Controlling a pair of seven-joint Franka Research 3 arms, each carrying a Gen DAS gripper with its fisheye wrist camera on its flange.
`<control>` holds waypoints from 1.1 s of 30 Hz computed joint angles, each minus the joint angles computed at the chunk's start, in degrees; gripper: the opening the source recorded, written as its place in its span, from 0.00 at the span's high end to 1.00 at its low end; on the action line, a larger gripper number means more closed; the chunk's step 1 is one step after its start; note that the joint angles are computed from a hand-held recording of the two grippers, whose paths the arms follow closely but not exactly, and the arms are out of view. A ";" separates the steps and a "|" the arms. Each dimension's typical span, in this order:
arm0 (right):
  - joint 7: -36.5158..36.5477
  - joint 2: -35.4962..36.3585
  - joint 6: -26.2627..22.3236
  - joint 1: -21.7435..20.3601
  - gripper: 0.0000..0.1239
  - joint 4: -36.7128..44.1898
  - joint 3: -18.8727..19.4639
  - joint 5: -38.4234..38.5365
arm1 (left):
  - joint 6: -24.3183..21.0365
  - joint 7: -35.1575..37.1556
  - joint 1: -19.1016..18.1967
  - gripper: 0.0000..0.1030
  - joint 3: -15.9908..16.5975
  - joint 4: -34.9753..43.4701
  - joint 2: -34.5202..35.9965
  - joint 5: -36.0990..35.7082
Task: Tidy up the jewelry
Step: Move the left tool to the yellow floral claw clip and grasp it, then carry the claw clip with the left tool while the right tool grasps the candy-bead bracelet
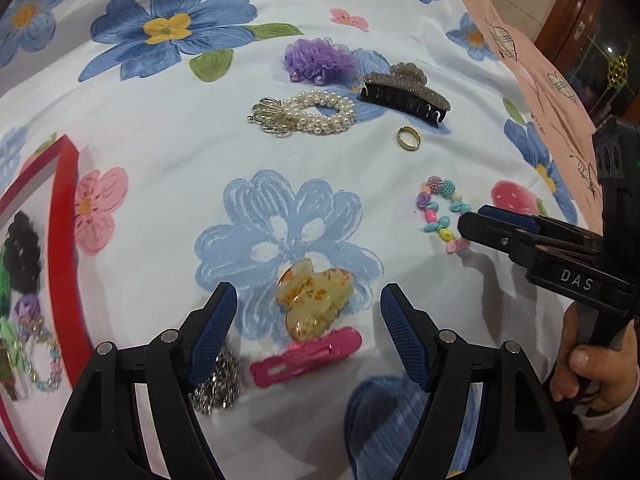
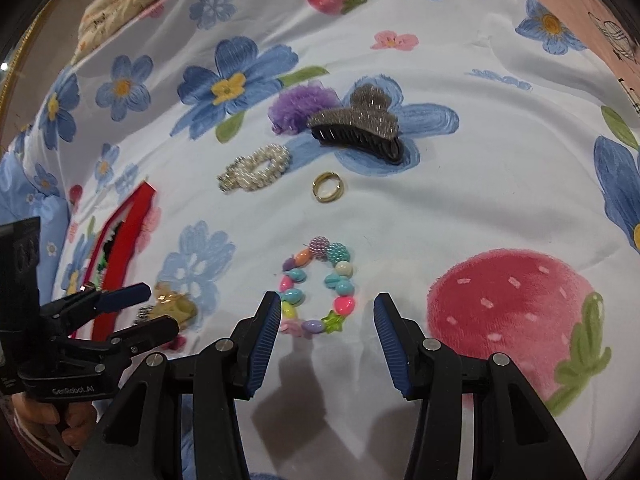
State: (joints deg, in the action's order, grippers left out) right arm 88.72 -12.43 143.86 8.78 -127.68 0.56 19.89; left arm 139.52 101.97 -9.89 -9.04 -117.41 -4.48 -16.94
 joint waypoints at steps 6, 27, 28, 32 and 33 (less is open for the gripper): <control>3.15 1.72 1.14 -0.60 0.83 0.49 1.68 -7.02 | -0.01 1.67 0.22 0.61 -0.20 0.18 1.08 -0.76; -5.73 -1.10 4.30 4.14 0.92 3.01 0.27 6.26 | 2.92 4.73 0.63 0.62 5.46 -6.78 -9.74 -14.26; -6.02 -1.22 4.33 4.33 0.92 3.19 0.35 6.74 | 3.15 4.79 0.61 0.62 5.90 -7.36 -10.53 -14.43; -8.20 -1.47 3.85 5.77 0.92 4.39 0.54 9.95 | 3.96 4.24 0.74 0.62 7.85 -10.20 -14.35 -14.71; -8.41 -1.53 3.83 5.93 0.92 4.53 0.69 10.16 | 4.10 3.97 0.69 0.62 8.32 -10.80 -15.11 -14.77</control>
State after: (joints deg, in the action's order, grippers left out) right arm 80.31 -13.95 147.69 14.72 -123.15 1.25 30.06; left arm 143.62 105.93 -9.20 -0.72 -128.21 -19.59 -31.72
